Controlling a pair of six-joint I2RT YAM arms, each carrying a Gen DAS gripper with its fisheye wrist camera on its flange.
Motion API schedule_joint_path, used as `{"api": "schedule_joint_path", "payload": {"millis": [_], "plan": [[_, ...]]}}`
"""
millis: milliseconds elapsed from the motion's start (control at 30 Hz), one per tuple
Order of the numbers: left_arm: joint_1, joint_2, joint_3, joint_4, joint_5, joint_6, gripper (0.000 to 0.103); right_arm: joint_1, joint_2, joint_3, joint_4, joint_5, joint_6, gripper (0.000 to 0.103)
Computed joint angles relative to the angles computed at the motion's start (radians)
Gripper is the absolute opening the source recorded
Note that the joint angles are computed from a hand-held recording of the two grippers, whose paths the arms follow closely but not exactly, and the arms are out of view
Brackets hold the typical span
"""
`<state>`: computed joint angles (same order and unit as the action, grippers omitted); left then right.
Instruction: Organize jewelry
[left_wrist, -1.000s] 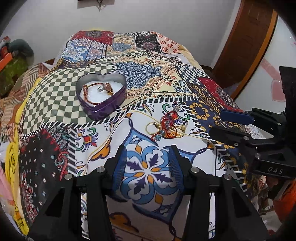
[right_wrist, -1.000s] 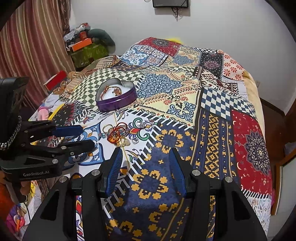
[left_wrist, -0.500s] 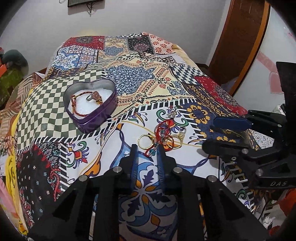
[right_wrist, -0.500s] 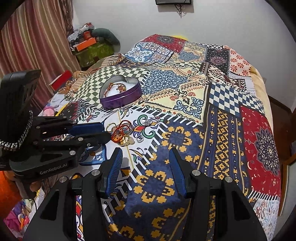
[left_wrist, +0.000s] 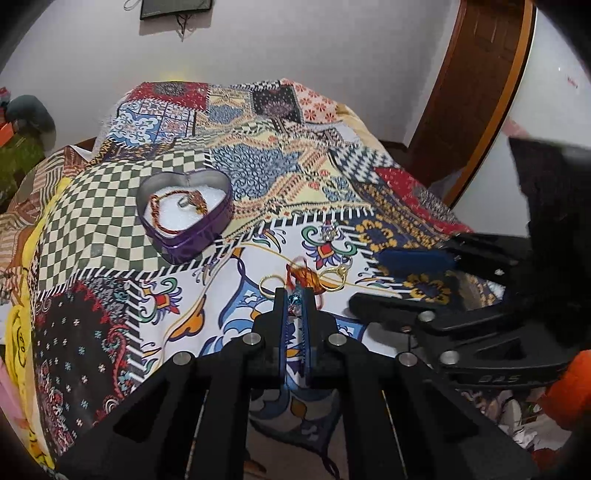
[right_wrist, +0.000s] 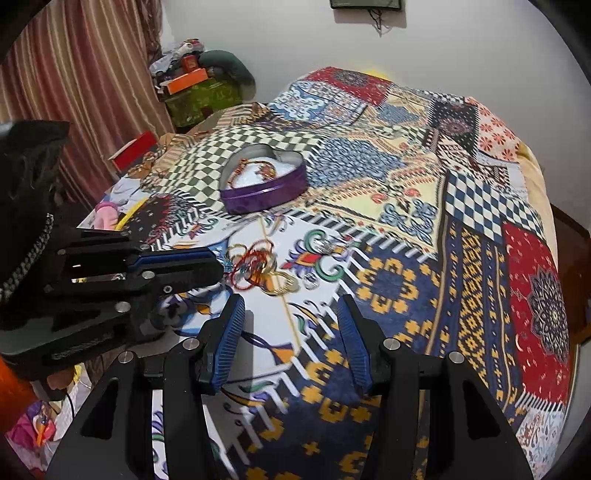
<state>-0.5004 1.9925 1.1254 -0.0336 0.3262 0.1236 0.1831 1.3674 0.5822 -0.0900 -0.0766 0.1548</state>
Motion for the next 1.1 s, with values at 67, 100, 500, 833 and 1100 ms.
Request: {"api": "schedule_joint_path", "payload": {"millis": [67, 100, 500, 833, 1100], "plan": [[0.012, -0.022, -0.014, 0.003, 0.016, -0.008, 0.005, 0.009, 0.029, 0.013, 0.006, 0.005, 0.000, 0.048], [0.018, -0.035, -0.020, 0.005, 0.026, -0.011, 0.005, 0.010, 0.039, 0.016, 0.010, 0.002, 0.000, 0.048], [0.036, -0.123, -0.079, 0.048, 0.014, -0.020, 0.005, 0.041, 0.118, 0.066, 0.024, 0.032, -0.007, 0.042], [0.054, -0.131, -0.086, 0.064, 0.021, -0.045, 0.005, 0.052, 0.130, 0.070, 0.040, 0.063, -0.011, 0.022], [0.062, -0.177, -0.108, 0.074, 0.017, -0.061, 0.005, 0.051, 0.085, 0.049, 0.024, 0.075, 0.004, 0.008]]}}
